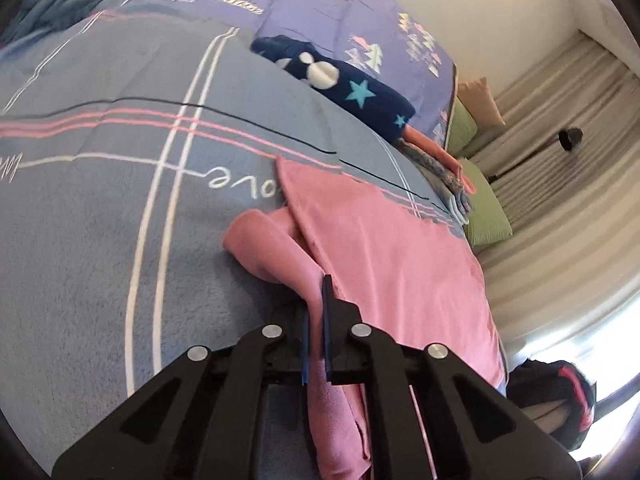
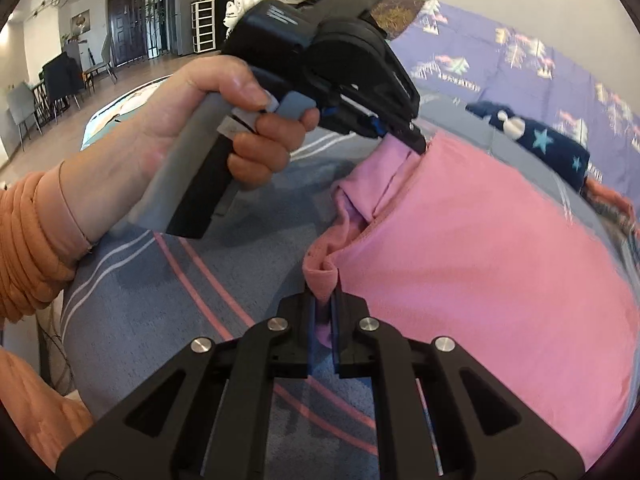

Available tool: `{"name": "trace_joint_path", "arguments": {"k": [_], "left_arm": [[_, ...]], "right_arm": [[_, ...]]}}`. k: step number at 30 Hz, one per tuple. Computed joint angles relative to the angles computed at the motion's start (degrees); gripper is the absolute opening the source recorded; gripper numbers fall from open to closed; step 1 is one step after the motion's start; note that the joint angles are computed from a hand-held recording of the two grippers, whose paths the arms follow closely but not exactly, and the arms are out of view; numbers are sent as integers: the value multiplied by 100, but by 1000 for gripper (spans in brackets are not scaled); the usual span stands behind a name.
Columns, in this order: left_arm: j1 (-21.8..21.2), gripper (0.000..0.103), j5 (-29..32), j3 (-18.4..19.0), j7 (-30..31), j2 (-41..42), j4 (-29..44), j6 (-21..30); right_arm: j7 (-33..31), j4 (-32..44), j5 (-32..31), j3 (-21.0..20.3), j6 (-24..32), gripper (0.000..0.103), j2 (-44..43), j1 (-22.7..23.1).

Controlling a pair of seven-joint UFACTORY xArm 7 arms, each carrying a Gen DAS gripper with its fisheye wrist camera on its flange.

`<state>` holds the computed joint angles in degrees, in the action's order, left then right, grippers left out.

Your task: Fold small clothes

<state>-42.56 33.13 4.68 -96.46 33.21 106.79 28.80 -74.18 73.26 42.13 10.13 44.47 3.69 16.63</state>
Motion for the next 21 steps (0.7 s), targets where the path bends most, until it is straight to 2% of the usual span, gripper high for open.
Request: {"name": "trace_joint_path", "arguments": {"k": [2, 3, 4, 5, 6, 9, 10, 12, 13, 14, 15, 18, 21], "left_arm": [[35, 8, -79, -86, 218, 25, 70, 151], [31, 20, -93, -94, 246, 5, 42, 179], [24, 42, -115, -99, 232, -37, -14, 213], [-31, 50, -65, -37, 86, -83, -77, 231], [-63, 53, 17, 10, -31, -122, -145, 183], [202, 54, -246, -254, 326, -4, -83, -95], [274, 54, -392, -309, 465, 132, 71, -113], [267, 54, -548, -263, 629, 312, 357, 15], [298, 51, -677, -286, 757, 426, 571, 134], [344, 30, -821, -332, 908, 532, 760, 214], [428, 6, -1016, -428, 1121, 646, 948, 279], [355, 6, -1240, -302, 1244, 871, 1406, 503], [190, 6, -1184, -120, 1330, 1061, 1933, 806]], "right_arm": [[29, -2, 42, -10, 38, 15, -4, -16], [-12, -80, 87, 0, -80, 23, -55, -8], [-49, -192, 84, 15, -278, 44, -121, 22], [-135, -303, 99, 36, -525, 52, -175, 63], [-317, -462, 166, 62, -778, 52, -261, 112], [-366, -717, -7, 125, -1416, 52, -319, 299], [-293, -755, -69, 140, -1605, 51, -310, 354], [-110, -824, -216, 173, -1996, 32, -283, 454], [69, -807, -402, 167, -2039, 7, -243, 476], [220, -777, -537, 57, -2081, 6, -199, 587], [242, -743, -432, 145, -2020, 5, -203, 458], [-207, -515, 496, 41, -1499, 5, -263, 283], [-305, -322, 938, -77, -1173, 5, -282, 149]]}}
